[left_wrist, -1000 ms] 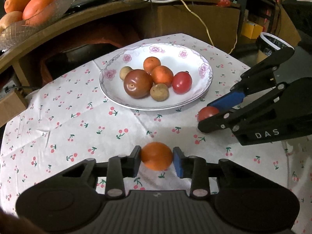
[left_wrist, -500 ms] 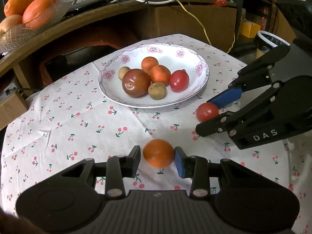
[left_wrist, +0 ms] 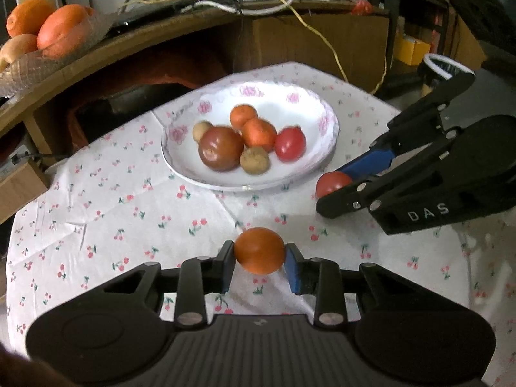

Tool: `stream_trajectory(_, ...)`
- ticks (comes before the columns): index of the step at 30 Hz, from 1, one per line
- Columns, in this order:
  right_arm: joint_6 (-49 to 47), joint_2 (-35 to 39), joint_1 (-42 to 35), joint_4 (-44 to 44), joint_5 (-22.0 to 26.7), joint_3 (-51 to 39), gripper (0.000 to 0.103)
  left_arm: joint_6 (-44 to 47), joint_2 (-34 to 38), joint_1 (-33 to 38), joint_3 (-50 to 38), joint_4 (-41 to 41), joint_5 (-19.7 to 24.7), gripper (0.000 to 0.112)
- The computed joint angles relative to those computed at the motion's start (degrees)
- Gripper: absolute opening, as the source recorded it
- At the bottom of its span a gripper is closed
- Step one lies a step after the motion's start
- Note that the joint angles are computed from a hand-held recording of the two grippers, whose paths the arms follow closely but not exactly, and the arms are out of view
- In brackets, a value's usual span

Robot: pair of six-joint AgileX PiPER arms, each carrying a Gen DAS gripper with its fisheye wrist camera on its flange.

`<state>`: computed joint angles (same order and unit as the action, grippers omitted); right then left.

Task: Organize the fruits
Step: 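Close the right tool on the tomato while the left tool grasps the orange, then carry the tomato and orange over the white bowl with both tools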

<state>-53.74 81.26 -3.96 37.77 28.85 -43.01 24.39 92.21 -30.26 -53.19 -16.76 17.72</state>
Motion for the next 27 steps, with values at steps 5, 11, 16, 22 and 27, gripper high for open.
stream_trajectory(5,-0.14,-1.15,-0.48,1.93,-0.37,-1.32,0.027,-6.88,0.75,-0.34,-3.1,5.23,-0.81,0.038)
stream_trajectory(11,3.07,1.45,-0.92,1.21,-3.1,-4.49,0.027,-16.35,3.77,-1.0,-8.65,13.02,-0.49,0.038)
stream_trajectory(16,4.68,3.78,-1.12,-0.05,-3.5,-6.3,0.027,-22.05,7.06,-1.88,-12.18,18.6,0.21,0.038)
stream_trajectory(22,5.89,5.54,-1.04,-1.56,-3.58,-6.92,0.027,-24.13,9.37,-2.01,-13.89,20.81,1.21,0.038)
stream_trajectory(27,7.98,7.15,-0.36,-3.12,-4.4,-7.8,0.027,-25.04,10.83,-2.49,-15.21,21.64,1.59,0.038)
